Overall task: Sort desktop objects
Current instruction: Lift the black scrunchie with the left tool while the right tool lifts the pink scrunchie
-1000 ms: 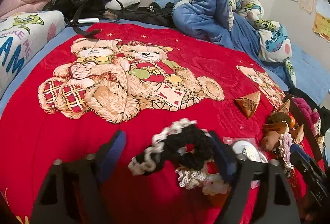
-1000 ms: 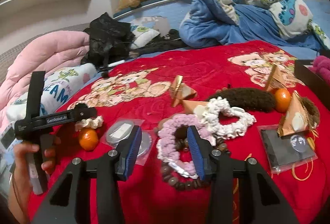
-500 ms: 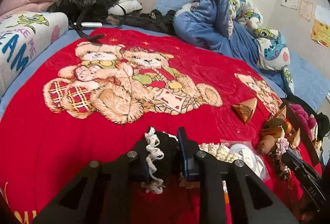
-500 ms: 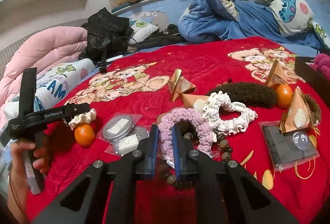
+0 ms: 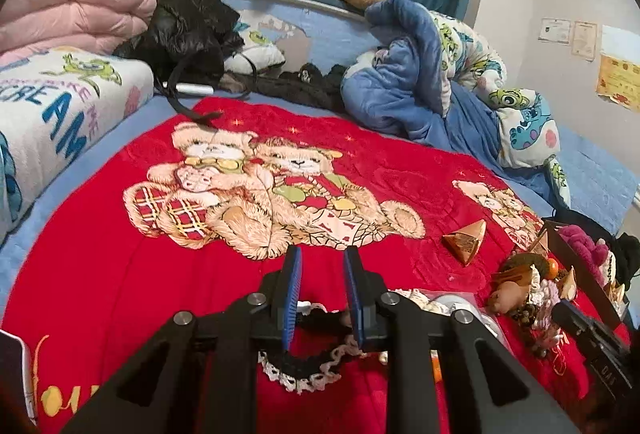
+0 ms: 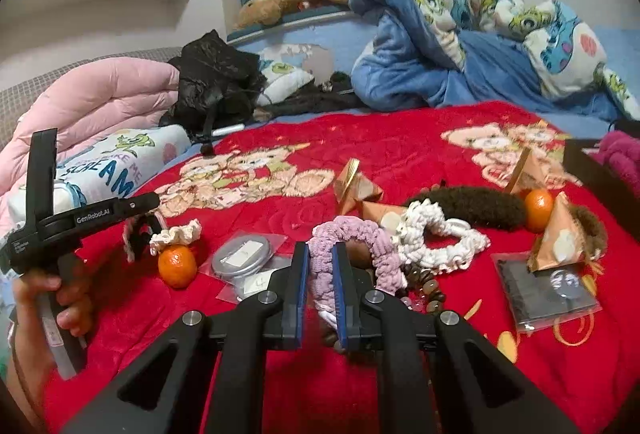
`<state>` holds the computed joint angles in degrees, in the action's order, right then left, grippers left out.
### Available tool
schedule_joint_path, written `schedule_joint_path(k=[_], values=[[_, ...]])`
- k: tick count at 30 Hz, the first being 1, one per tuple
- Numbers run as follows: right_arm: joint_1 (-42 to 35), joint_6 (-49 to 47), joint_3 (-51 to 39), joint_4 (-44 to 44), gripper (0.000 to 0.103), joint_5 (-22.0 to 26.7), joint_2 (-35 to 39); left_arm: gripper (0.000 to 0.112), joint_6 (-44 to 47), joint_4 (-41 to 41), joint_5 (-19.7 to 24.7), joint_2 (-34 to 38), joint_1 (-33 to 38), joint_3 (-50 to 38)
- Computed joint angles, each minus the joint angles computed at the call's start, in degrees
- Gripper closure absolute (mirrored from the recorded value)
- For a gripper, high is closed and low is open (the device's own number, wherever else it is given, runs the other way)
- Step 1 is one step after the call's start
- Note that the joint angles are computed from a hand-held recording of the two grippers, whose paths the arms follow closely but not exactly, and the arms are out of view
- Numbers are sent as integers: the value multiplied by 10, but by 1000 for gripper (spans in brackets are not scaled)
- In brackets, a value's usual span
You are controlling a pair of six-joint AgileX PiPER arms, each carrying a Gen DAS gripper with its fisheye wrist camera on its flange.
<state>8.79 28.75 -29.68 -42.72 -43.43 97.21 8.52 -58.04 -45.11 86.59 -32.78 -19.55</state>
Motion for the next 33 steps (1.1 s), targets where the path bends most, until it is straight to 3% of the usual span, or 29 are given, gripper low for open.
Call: schedule_joint_path(k=[4,11,17,21,26,33], values=[[-6,-15,12,18,91,-16,-7,90,25,-50,-23,-6,-39,5],[-11,-21,21,23,91,-31,-9,101,-3,-106,-77,-34,-107,46],[-19,-27,39,19,91,-48,-22,107,49,-247,-138,-74,-227,60],[-29,-11,43,0,91,-48,-28,107,79,-300,-141,-83,-268,59],[-36,9,39,-16,91,-45,-23,91,97,-291,-111,-82,-266,53],[-42,26,33,-30,91,-45,-16,89,203,-261,40,-37,-136,-12]])
